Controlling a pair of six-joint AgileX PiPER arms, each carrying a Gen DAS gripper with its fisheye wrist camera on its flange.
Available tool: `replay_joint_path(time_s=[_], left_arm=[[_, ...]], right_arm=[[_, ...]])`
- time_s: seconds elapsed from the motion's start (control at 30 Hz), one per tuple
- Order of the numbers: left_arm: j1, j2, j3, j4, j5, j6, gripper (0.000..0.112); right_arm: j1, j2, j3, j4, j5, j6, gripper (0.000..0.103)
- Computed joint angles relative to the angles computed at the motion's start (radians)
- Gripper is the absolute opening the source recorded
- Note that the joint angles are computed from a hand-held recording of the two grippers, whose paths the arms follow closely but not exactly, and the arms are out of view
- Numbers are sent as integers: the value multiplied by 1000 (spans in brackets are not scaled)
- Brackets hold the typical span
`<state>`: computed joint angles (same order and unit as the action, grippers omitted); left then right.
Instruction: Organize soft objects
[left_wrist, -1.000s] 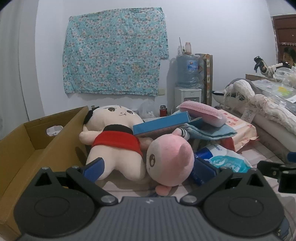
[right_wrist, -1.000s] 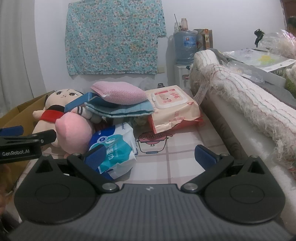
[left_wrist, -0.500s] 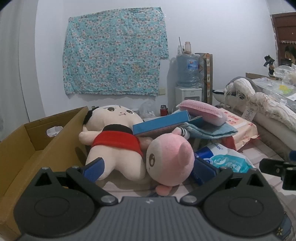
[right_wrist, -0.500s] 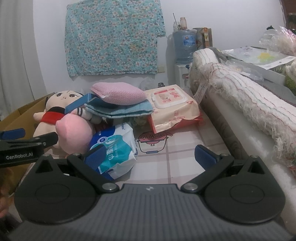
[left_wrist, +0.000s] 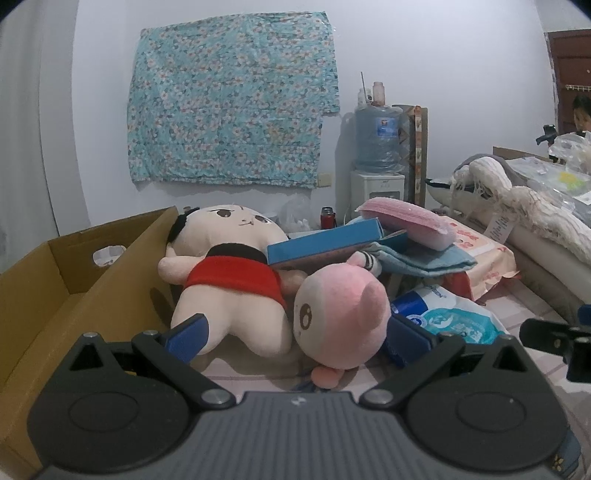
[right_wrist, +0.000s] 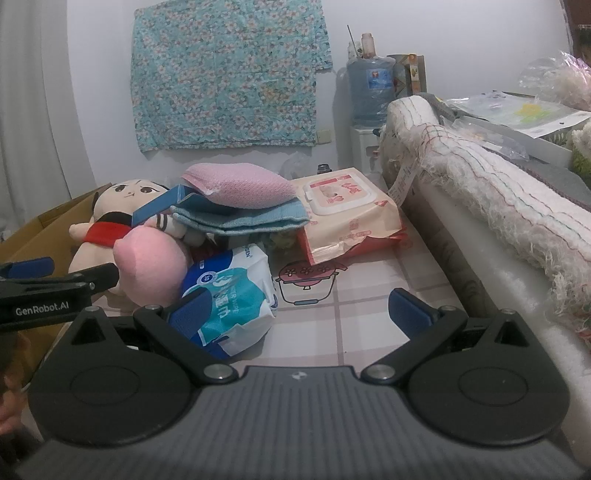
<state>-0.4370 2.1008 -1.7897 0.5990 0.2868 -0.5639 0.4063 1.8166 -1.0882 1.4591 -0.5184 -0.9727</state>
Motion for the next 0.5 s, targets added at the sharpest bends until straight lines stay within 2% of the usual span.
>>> replay_joint_path(time_s=[0.5], left_arm=[[-4, -7, 6, 25, 3, -7, 103]], right_arm=[[-5, 4, -5, 6, 10, -4, 102]])
